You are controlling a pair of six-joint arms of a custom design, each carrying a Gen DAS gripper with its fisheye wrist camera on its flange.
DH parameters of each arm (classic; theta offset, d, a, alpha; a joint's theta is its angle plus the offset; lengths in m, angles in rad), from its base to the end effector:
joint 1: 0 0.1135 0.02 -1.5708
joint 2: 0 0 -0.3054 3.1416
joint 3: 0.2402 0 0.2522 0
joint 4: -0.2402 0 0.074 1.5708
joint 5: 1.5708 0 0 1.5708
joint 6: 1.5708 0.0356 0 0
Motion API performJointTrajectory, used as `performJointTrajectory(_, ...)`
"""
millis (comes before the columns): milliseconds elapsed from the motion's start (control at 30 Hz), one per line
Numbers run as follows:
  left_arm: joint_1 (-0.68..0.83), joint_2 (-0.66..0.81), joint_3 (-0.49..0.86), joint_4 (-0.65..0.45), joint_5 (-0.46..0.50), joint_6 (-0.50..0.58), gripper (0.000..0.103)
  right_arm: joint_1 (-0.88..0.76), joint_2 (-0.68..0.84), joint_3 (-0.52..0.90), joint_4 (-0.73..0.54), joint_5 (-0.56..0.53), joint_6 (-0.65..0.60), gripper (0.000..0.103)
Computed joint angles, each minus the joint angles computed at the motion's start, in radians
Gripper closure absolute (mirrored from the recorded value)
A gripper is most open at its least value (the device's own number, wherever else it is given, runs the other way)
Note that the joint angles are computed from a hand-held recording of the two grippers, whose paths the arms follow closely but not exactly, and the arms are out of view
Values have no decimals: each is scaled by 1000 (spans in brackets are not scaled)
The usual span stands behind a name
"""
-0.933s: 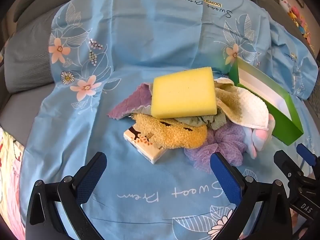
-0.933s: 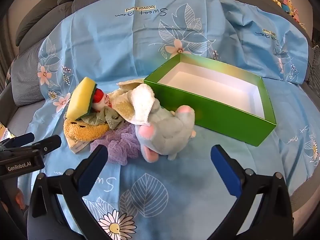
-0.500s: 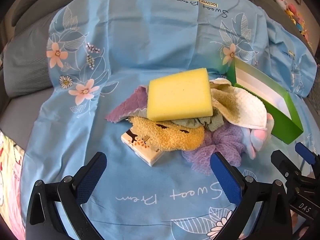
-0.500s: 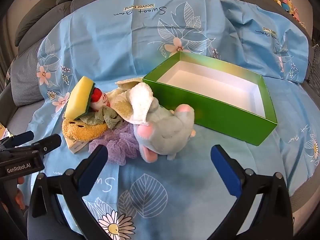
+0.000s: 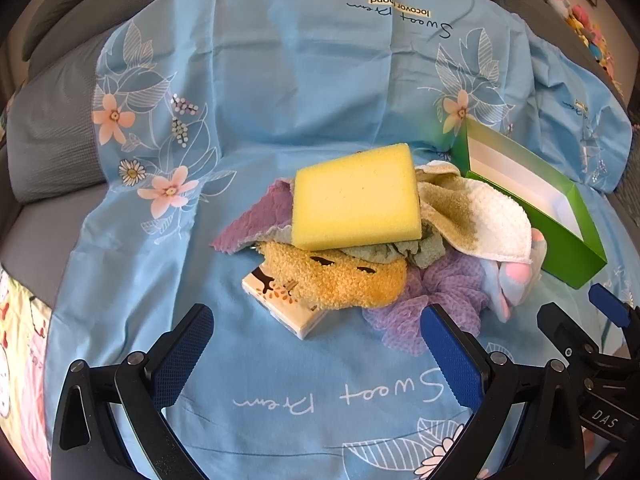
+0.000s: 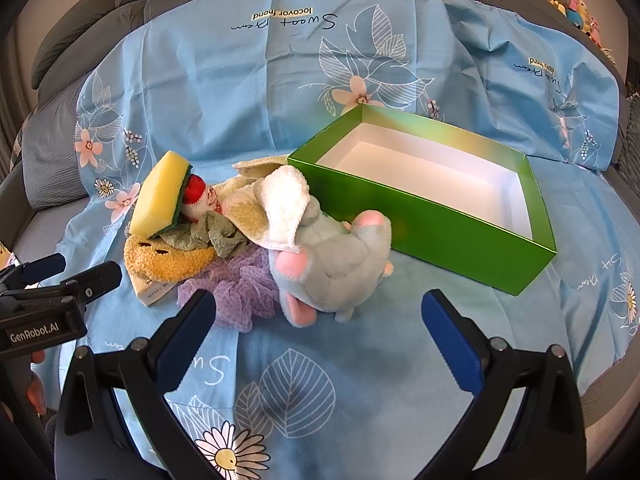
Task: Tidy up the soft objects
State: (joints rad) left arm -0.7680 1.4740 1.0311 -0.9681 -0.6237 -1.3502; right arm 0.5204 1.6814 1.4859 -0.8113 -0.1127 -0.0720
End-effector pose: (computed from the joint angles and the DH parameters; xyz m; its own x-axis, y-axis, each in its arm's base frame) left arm 0.1971 -0.1614 0.2651 -0.6404 -0.4826 -0.5974 -0.5842 0.8111 -0.0291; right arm 0.3139 0.1845 0.3359 -0.6921 -0.4790 -0.5400 -0.5976 0.7998 0.0563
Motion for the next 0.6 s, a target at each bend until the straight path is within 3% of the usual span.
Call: performJointTrajectory(600, 7, 11, 14, 9, -4, 20, 0, -1, 4, -3, 3, -1, -2, 0)
